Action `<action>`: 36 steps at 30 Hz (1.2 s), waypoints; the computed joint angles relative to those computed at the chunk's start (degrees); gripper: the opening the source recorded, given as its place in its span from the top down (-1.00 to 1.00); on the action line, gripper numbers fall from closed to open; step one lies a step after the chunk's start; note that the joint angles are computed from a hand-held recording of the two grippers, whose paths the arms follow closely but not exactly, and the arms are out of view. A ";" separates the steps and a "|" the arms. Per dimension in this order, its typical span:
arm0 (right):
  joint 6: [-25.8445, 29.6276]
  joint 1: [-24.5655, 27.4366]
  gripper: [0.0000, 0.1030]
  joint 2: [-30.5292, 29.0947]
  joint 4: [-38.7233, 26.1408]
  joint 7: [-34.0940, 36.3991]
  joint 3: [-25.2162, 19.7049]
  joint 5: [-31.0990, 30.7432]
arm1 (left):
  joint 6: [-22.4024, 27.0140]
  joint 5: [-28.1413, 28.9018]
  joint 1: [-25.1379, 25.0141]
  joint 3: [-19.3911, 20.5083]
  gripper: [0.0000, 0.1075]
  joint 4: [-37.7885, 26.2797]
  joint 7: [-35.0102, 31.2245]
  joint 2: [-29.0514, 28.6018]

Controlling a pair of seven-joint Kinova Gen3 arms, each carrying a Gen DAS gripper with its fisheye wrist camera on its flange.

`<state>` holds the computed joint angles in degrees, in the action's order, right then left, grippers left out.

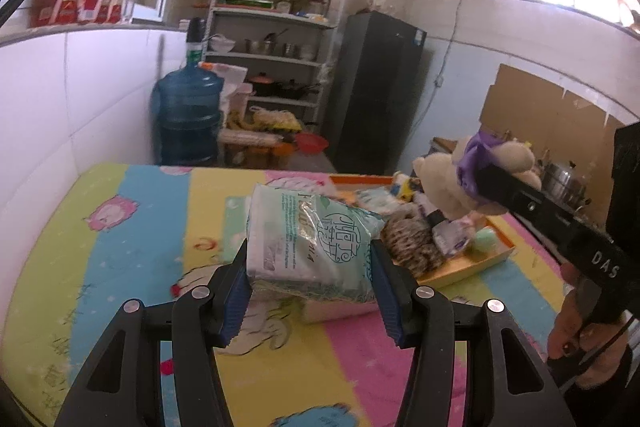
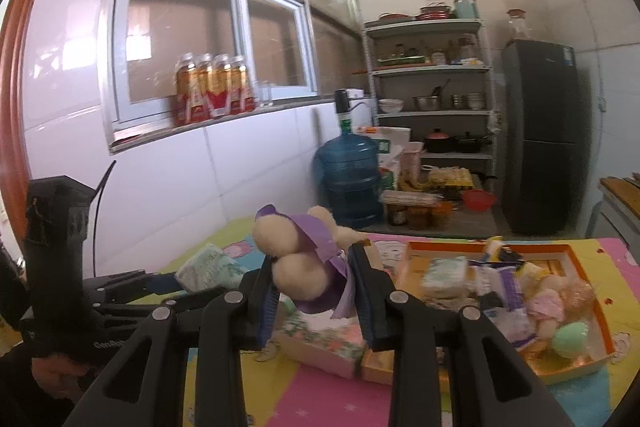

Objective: Organize soft objects
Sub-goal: 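Carry the tissue pack and plush toy over the box lid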

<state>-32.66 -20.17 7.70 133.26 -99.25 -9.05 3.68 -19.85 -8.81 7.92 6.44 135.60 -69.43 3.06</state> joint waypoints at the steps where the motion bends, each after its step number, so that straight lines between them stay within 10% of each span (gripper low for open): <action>1: -0.24 0.46 0.35 -0.34 0.42 -0.30 0.28 0.12 | -0.24 1.21 0.60 0.17 -0.05 -0.38 -0.83 0.31; 24: -8.09 11.50 0.35 0.81 7.22 -3.77 5.40 2.18 | 0.15 22.20 15.74 -1.53 -0.05 -15.10 -17.26 12.80; 36: -8.66 20.46 0.35 6.13 3.03 -13.71 5.39 16.82 | 4.54 31.80 22.93 -7.33 -0.05 -24.16 -23.36 19.61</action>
<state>-41.33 0.29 13.83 136.29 -112.96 -3.65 20.50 -15.31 22.99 30.85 -0.89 111.44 -92.79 22.67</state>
